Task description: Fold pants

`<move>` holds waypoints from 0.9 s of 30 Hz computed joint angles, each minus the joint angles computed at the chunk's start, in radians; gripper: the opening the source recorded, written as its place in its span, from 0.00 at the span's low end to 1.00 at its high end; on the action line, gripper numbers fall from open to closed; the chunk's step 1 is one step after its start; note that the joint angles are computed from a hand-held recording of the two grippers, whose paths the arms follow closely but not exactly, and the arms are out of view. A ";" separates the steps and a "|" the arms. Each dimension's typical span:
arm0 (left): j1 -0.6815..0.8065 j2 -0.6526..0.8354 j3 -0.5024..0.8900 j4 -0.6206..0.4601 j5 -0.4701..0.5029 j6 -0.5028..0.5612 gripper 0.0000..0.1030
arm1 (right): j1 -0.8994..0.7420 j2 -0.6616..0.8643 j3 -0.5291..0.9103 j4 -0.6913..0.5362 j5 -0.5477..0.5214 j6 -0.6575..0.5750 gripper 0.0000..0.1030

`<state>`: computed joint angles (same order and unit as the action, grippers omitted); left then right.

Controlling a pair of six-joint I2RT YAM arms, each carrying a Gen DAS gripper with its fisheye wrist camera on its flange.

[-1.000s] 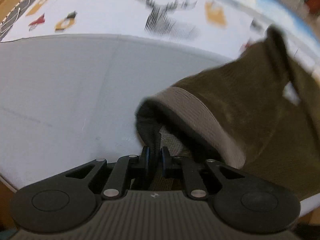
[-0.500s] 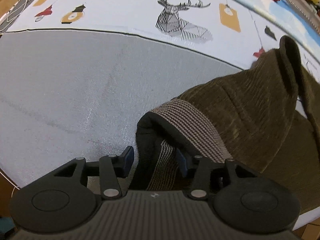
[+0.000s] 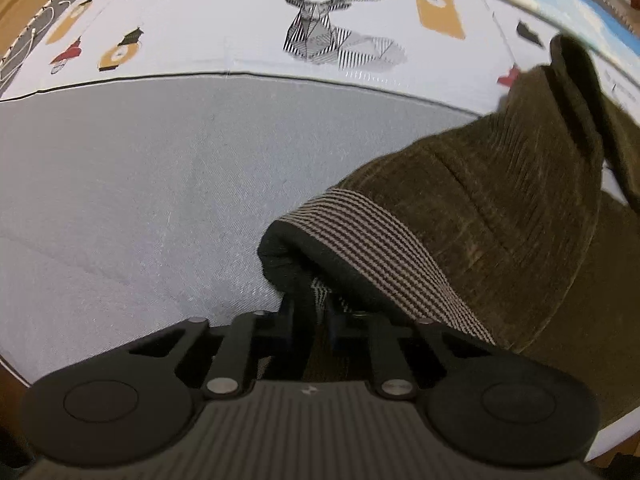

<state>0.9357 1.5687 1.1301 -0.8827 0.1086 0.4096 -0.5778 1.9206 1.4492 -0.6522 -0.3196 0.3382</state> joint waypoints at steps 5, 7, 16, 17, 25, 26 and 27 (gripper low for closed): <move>-0.002 -0.025 -0.015 -0.023 0.076 0.042 0.13 | -0.026 0.030 0.024 -0.032 0.102 0.023 0.10; -0.019 -0.029 -0.025 -0.017 0.033 0.044 0.13 | -0.016 0.068 0.056 -0.055 0.074 -0.057 0.10; 0.068 -0.160 0.018 -0.023 0.229 0.065 0.17 | 0.109 -0.110 -0.083 0.184 0.271 -0.201 0.22; 0.062 -0.178 0.016 -0.041 0.280 0.085 0.20 | 0.136 -0.149 -0.124 0.251 0.264 -0.245 0.23; -0.221 -0.311 -0.154 -0.037 0.238 0.272 0.45 | 0.384 -0.232 -0.236 0.271 -0.156 -0.725 0.26; -0.263 -0.322 -0.179 -0.023 0.212 0.277 0.51 | 0.436 -0.222 -0.237 0.254 -0.173 -0.810 0.29; -0.307 -0.330 -0.200 -0.011 0.183 0.279 0.54 | 0.470 -0.220 -0.240 0.224 -0.181 -0.881 0.31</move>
